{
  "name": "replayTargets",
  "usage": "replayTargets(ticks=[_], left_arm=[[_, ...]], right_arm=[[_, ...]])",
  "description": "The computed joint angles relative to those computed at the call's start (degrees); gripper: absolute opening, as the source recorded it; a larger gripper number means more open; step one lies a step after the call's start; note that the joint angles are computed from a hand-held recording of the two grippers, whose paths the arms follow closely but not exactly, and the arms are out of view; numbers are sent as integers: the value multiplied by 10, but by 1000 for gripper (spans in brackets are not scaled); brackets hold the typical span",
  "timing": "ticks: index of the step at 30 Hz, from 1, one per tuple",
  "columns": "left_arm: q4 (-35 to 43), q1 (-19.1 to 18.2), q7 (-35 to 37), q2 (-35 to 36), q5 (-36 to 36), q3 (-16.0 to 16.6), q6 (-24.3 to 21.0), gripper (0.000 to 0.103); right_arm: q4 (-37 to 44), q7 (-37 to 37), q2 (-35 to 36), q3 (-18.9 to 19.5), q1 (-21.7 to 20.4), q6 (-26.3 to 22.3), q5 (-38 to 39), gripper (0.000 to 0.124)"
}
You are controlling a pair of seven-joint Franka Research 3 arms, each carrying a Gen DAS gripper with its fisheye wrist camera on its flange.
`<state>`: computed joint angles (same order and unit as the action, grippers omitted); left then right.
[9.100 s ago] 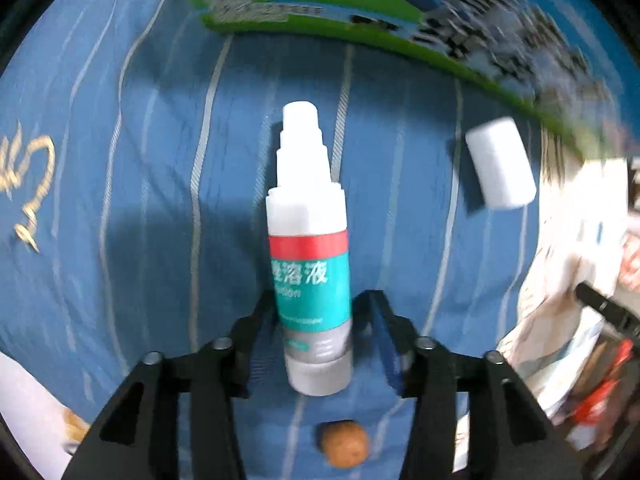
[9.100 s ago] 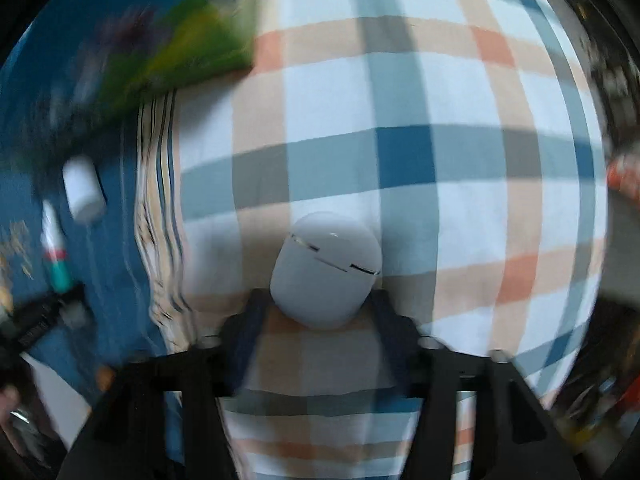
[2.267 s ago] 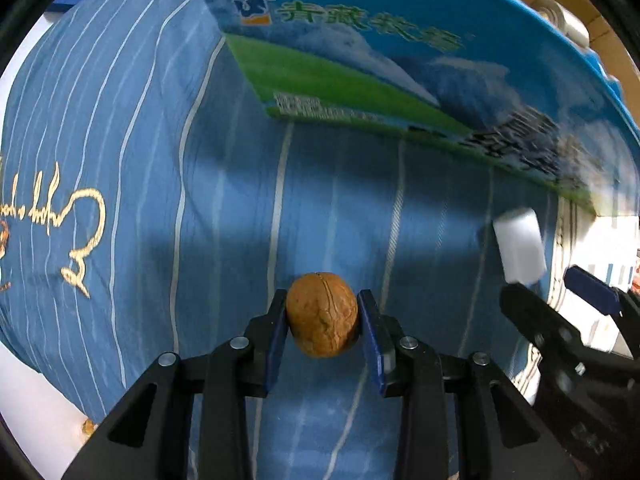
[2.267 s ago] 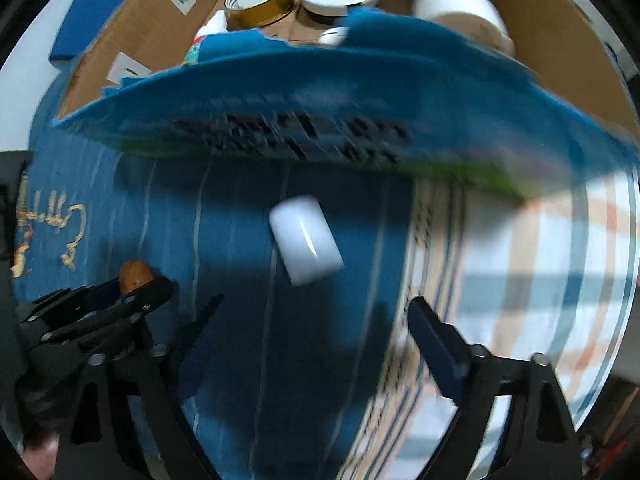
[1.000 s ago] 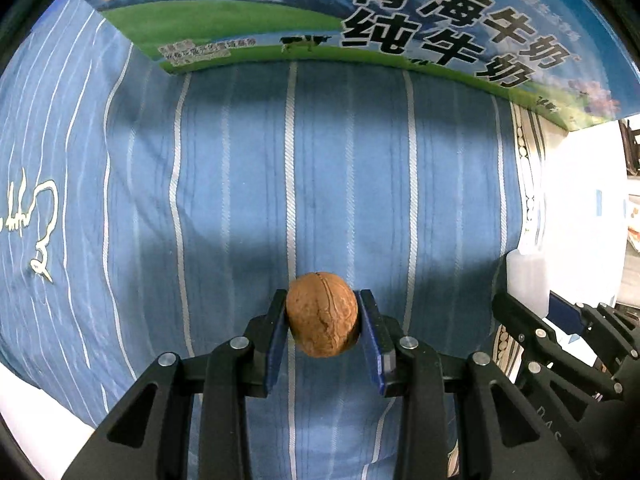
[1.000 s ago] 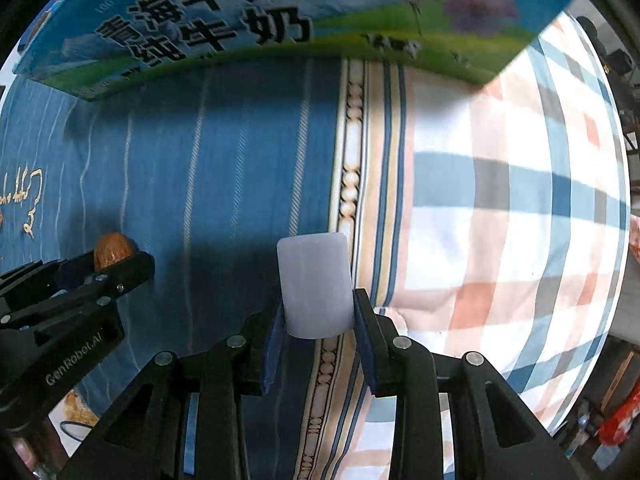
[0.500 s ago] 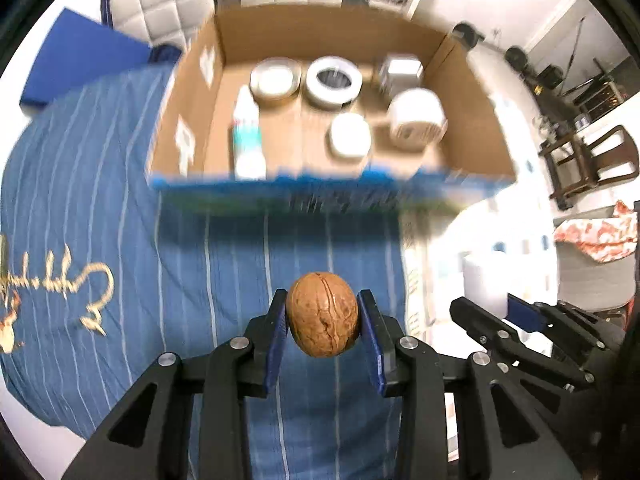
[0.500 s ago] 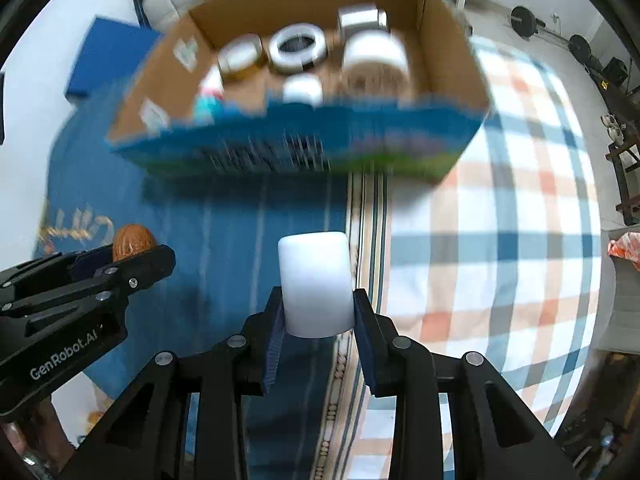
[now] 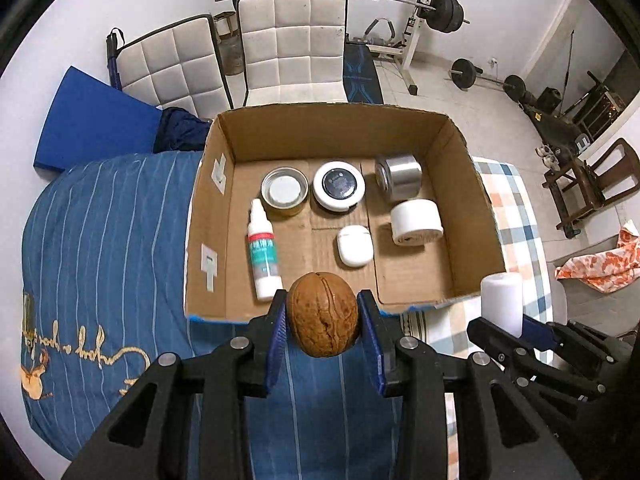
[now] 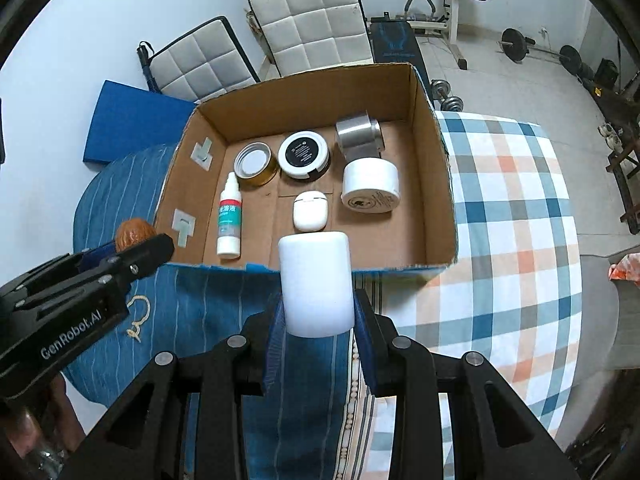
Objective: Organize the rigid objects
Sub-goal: 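Carry the walnut and white cup into the box with both tools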
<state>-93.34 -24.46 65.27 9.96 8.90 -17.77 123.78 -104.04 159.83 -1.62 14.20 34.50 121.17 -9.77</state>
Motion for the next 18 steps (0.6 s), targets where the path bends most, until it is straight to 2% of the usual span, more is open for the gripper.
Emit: replayTargets(ticks=[6,9,11,18], left_arm=[[45,-1,2,52,3,4,-20,31],[83,0,9,93,-7,5,-46,31],[124,0,20,135,-22,5,-75,31],[261,-8,34,254,-51,12,-175,31]], right_arm=[[4,-25,22,-12,-10,4,33,35],[3,-45,43,-21,-16,19,68,35],[8,-61,59,-28,-20,25,92,35],[74,-122,129,-47,-29,-12,135,34]])
